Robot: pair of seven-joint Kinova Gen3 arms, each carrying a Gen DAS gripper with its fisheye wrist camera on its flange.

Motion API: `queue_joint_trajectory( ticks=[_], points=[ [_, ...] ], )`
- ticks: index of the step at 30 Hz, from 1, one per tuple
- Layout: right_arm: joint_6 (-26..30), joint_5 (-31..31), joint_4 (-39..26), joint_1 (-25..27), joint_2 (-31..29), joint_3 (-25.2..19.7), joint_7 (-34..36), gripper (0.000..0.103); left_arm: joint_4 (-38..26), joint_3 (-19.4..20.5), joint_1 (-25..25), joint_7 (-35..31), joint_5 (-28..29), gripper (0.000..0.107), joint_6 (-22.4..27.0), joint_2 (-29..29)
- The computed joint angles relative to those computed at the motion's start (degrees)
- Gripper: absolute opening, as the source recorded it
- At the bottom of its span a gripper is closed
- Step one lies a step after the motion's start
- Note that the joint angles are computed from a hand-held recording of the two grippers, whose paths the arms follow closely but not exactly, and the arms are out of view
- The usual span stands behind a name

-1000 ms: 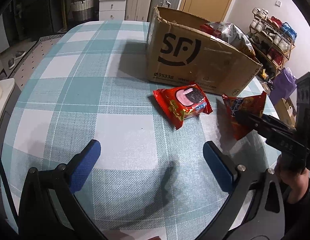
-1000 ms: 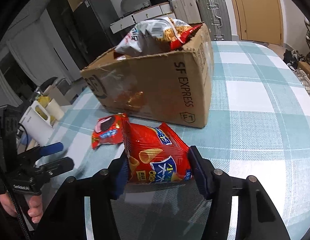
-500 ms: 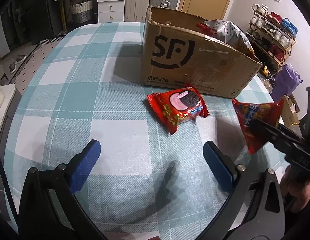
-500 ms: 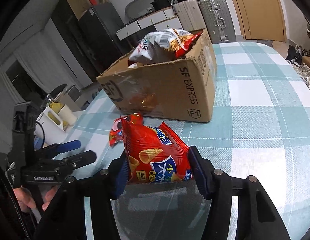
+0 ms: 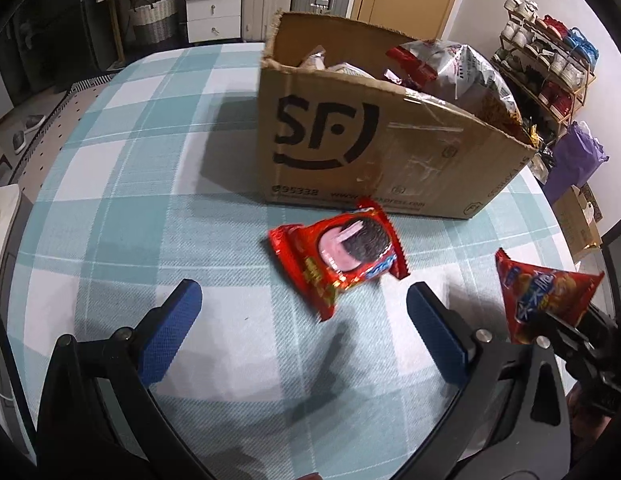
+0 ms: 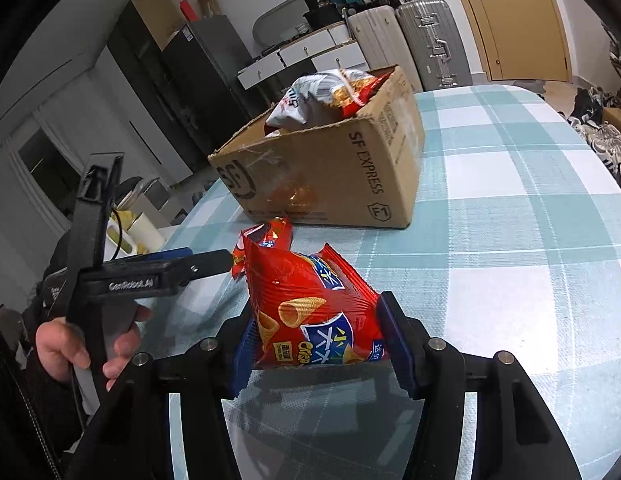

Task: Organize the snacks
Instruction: 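Grasp the red Oreo packet with the left tool while the right tool holds the chip bag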

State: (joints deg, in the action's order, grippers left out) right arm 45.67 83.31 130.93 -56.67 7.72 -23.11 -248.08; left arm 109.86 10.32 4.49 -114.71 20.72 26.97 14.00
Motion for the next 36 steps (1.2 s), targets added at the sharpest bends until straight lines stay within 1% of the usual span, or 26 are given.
queue_joint_trajectory(
  ticks=[3,4,6,8,10,15,18,23,26,28,29,30,31,32,33,34,36],
  points=[
    [0.7,-0.1,0.8,-0.3,-0.7,-0.3,-1.5,0.057,-2.3,0.2,0.3,0.9,0.6,0.102,2.3,1.6],
    [0.9,-0.2,1.0,-0.4,-0.8,-0.4,-1.6,0.057,-2.6,0.2,0.6,1.5,0.3,0.102,2.2,1.8],
    [1.4,-0.8,1.2,-0.7,-1.1,-0.7,-1.5,0.057,-3.0,-1.2,3.0,4.8,-2.1,0.102,0.7,2.4],
    [1.7,-1.0,1.5,-0.8,-1.3,-0.9,-1.8,0.057,-4.4,-0.8,3.1,6.0,-2.5,0.102,1.5,3.7],
    [2.0,-0.9,1.9,-1.1,-1.5,-1.1,-2.6,0.057,-5.6,-1.8,4.7,9.0,-4.8,0.102,2.0,4.7],
    [2.6,-0.9,2.4,-1.4,-1.7,-1.4,-3.3,0.057,-7.8,-2.0,5.8,13.3,-7.4,0.102,2.7,7.0],
    [2.9,-1.1,2.7,-1.5,-2.0,-1.6,-3.5,0.057,-9.2,-3.5,8.1,17.2,-10.8,0.101,3.2,8.2],
    [3.3,-1.2,3.1,-1.6,-2.5,-1.8,-3.9,0.057,-9.4,-1.7,6.7,17.3,-10.9,0.101,2.9,8.9],
    [3.5,-1.7,2.9,-1.7,-2.6,-2.0,-3.4,0.057,-9.4,-2.5,7.8,18.6,-12.6,0.095,2.7,8.8],
    [3.4,-2.3,2.7,-1.7,-2.7,-2.0,-2.8,0.057,-9.7,-2.3,7.8,18.3,-13.5,0.093,2.7,9.0],
    [3.5,-2.7,2.6,-1.8,-2.7,-2.0,-2.5,0.057,-9.5,-1.7,7.5,17.8,-13.3,0.089,2.7,8.8],
    [3.7,-3.1,2.4,-1.9,-2.7,-2.1,-2.1,0.057,-9.1,-0.9,6.9,16.8,-12.8,0.082,2.5,8.4],
    [4.0,-3.6,2.3,-2.1,-2.7,-2.2,-1.7,0.057,-8.7,-0.1,6.3,15.6,-12.2,0.078,2.1,8.2],
    [4.1,-3.8,2.2,-2.2,-2.7,-2.2,-1.7,0.057,-8.6,-0.2,6.4,15.0,-12.4,0.073,1.9,8.1],
    [4.3,-4.1,2.2,-2.4,-2.8,-2.3,-1.7,0.057,-8.5,-0.1,6.3,14.3,-12.2,0.070,1.8,8.0],
    [4.4,-4.3,2.1,-2.5,-2.8,-2.4,-1.7,0.057,-8.1,1.0,5.2,12.7,-11.3,0.068,1.4,7.9],
    [4.4,-4.6,2.0,-2.6,-2.8,-2.3,-1.5,0.057,-7.0,2.2,3.7,9.6,-9.8,0.055,0.0,7.5]
  ],
)
